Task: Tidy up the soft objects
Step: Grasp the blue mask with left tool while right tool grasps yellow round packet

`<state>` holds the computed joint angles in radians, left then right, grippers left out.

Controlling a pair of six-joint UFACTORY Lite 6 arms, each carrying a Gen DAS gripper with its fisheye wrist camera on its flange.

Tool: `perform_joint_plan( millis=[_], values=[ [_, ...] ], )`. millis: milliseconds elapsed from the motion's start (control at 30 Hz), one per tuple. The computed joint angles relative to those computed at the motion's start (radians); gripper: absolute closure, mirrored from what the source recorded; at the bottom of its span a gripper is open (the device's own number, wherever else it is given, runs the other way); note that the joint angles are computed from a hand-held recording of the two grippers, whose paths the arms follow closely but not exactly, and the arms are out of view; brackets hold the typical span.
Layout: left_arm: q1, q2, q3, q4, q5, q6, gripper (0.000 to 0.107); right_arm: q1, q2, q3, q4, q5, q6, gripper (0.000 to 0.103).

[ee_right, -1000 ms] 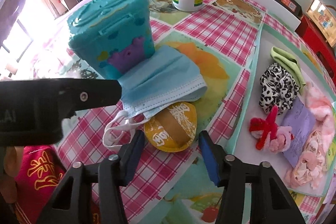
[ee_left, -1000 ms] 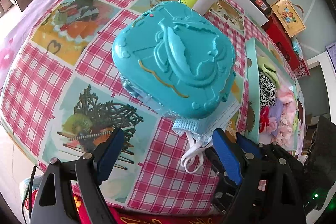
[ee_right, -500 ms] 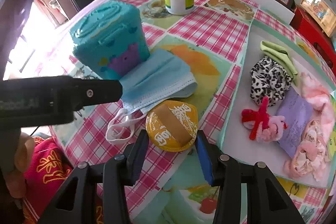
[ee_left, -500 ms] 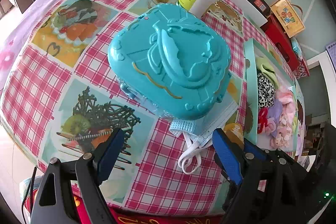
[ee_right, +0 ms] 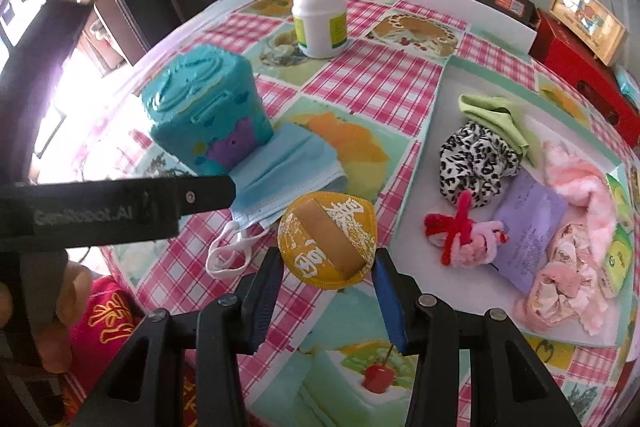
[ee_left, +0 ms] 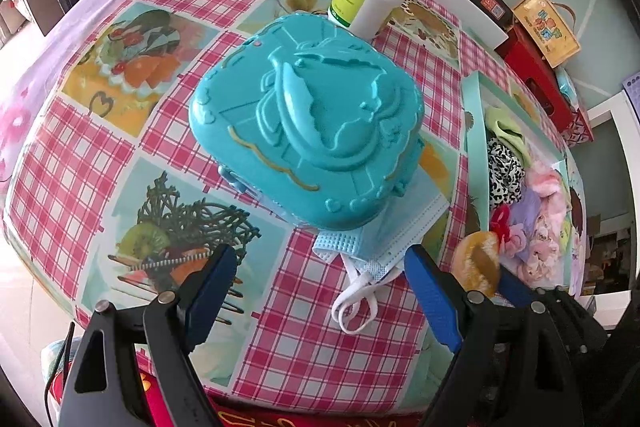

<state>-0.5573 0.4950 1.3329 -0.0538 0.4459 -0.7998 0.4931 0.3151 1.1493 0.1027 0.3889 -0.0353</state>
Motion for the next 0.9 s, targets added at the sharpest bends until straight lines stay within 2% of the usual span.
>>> perform_joint_plan(
  millis=[67, 167, 233, 300, 467, 733, 767, 867, 900],
  values=[
    [-0.01, 0.015, 0.026, 0.021, 0.011, -0.022, 0.021, -0.015, -0.024, -0.015, 0.0, -0.004, -0.003, 0.055],
    [-0.021, 0.036, 0.058, 0.05, 0.029, -0.048, 0.021, -0.064, -0.065, -0.041, 0.142, -0.005, -0.134, 0.055],
    [-0.031, 0.068, 0.102, 0.064, 0.053, -0.06, 0.021, -0.08, -0.095, -0.054, 0.129, -0.015, -0.12, 0.055],
    [-0.039, 0.106, 0.149, 0.068, 0.073, -0.059, 0.021, -0.107, -0.132, -0.074, 0.191, -0.022, -0.177, 0.055],
    [-0.043, 0.214, 0.271, 0.016, 0.114, -0.018, 0.021, -0.17, -0.165, -0.087, 0.305, -0.025, -0.285, 0.055],
    [-0.074, 0.406, 0.521, 0.12, 0.246, -0.097, 0.021, -0.194, -0.181, -0.098, 0.353, -0.018, -0.329, 0.055],
    [-0.078, 0.419, 0.538, 0.133, 0.257, -0.103, 0.023, -0.194, -0.183, -0.099, 0.354, -0.019, -0.33, 0.055],
    [-0.091, 0.435, 0.569, 0.159, 0.27, -0.117, 0.042, -0.194, -0.185, -0.102, 0.356, -0.02, -0.331, 0.055],
    [-0.094, 0.438, 0.576, 0.169, 0.274, -0.125, 0.052, -0.194, -0.185, -0.101, 0.355, -0.02, -0.331, 0.055]
  ],
)
